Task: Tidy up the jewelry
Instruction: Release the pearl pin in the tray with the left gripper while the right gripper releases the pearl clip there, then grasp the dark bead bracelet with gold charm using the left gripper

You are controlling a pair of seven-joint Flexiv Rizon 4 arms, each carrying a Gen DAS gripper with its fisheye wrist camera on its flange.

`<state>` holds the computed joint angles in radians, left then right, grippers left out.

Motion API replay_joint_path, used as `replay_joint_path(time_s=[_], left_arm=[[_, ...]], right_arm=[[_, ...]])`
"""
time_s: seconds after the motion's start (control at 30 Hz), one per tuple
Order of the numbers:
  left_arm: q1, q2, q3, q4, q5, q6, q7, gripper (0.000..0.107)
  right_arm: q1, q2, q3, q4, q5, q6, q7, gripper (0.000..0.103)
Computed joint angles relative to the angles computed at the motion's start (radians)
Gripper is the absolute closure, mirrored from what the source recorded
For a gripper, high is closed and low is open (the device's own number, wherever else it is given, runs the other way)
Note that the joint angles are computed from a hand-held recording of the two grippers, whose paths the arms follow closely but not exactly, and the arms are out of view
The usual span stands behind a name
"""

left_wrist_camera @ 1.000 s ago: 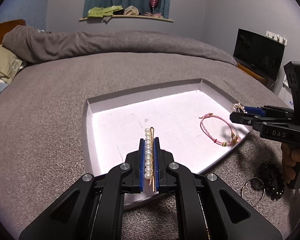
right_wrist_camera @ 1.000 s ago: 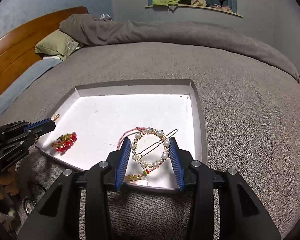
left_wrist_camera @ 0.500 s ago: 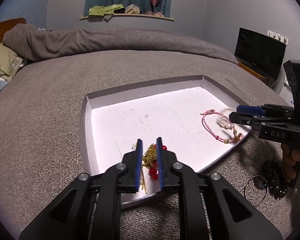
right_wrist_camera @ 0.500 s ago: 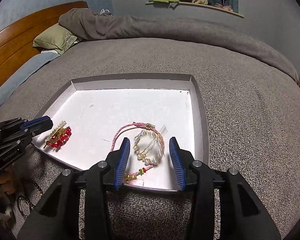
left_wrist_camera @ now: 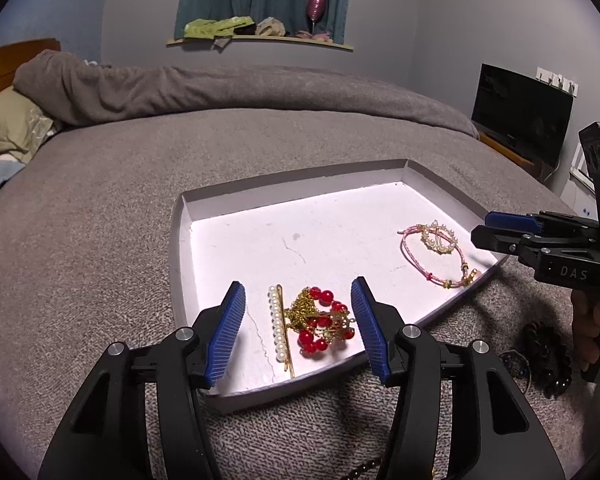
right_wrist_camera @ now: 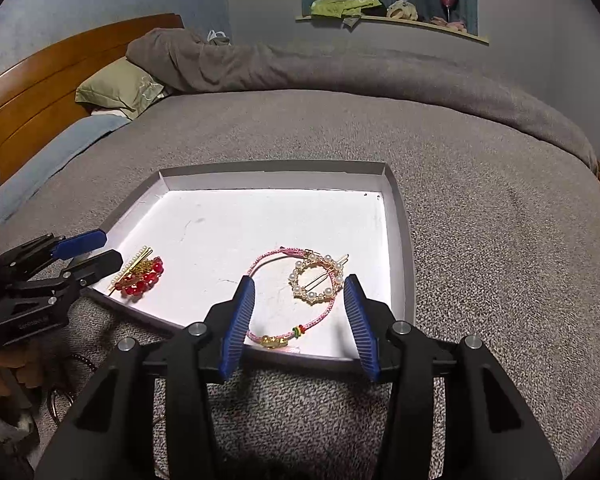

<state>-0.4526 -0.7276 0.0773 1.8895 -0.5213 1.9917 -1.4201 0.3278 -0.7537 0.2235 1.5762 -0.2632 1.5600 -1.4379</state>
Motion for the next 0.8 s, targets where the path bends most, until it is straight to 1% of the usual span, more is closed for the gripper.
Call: replay_joint_path(time_s=[0.23, 0.3, 0.43, 0.57, 0.8], left_arm=[[0.019, 0.019, -0.027, 0.037, 0.023, 0.04, -0.022, 0.051], [0.033, 0.031, -0.043, 0.059, 0.038, 0.061, -0.034, 0.051], [0.06, 0.053, -0.075, 0.104, 0.071, 0.099, -0.058, 0.051], [0.069, 0.071, -0.094, 0.152, 0.098, 0.128, -0.074, 0.051], [0.074, 0.088, -0.116, 0.227, 0.13, 0.146, -0.104, 0.051]], right_arm=[[-0.005, 0.026, 0.0, 0.053, 0.009, 0.055, 0.005, 0.055], [-0.002, 0.036, -0.01, 0.075, 0.008, 0.078, 0.012, 0.052], [-0.005, 0.054, -0.014, 0.12, 0.002, 0.121, 0.02, 0.052], [-0.015, 0.074, -0.014, 0.167, -0.003, 0.164, 0.034, 0.051], [-0.025, 0.113, -0.02, 0.259, -0.018, 0.235, 0.055, 0.05]])
